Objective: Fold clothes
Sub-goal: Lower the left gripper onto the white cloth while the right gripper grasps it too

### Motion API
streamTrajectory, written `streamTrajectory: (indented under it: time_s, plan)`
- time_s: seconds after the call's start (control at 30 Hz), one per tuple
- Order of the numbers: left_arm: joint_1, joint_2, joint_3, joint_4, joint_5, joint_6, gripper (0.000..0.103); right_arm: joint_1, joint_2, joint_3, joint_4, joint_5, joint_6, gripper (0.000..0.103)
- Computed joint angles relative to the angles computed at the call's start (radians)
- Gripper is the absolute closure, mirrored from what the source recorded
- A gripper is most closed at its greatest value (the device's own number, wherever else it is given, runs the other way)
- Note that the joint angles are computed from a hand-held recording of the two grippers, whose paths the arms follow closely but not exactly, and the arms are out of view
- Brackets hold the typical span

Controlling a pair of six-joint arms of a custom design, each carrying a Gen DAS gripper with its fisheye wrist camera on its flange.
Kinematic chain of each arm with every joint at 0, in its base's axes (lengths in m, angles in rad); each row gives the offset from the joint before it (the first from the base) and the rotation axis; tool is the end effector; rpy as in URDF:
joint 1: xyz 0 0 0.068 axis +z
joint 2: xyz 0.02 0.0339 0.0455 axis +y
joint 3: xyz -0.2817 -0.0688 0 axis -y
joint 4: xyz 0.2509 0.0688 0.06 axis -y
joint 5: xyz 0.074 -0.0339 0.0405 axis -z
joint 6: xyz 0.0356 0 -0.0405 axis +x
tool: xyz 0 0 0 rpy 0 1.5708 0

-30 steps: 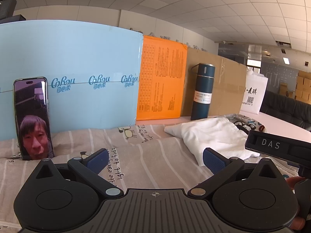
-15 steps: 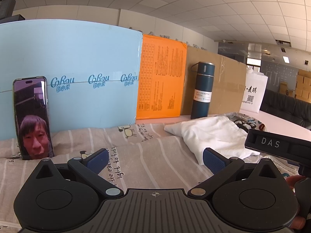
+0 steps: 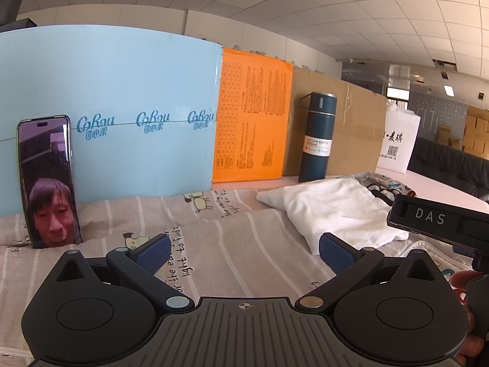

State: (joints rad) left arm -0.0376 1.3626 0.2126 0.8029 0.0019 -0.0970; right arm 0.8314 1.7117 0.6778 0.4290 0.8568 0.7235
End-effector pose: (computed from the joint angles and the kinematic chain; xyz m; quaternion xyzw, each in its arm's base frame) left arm 0.2219 -0.0084 0.1473 -0.0238 0.8182 -0.0394 0.5730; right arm 0.2352 0.2179 0.1522 0.1492 0.8148 0.0341 0.5591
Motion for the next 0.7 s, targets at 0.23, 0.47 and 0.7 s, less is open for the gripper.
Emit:
streamTrajectory:
  time_s: [0.23, 0.47, 0.7]
  plan:
    - [0.043, 0.047, 0.023, -0.042, 0.135, -0.021, 0.000, -0.056, -0.111, -0.129, 0.134, -0.009, 0.047, 0.000]
    - [0.091, 0.082, 0.052, -0.037, 0.316, -0.066, 0.000, -0.279, -0.232, -0.242, 0.246, -0.345, -0.109, 0.000]
    - [0.169, 0.199, 0.197, -0.126, 0.595, -0.274, 0.000, -0.626, -0.119, -0.130, 0.177, -0.977, 0.048, 0.000]
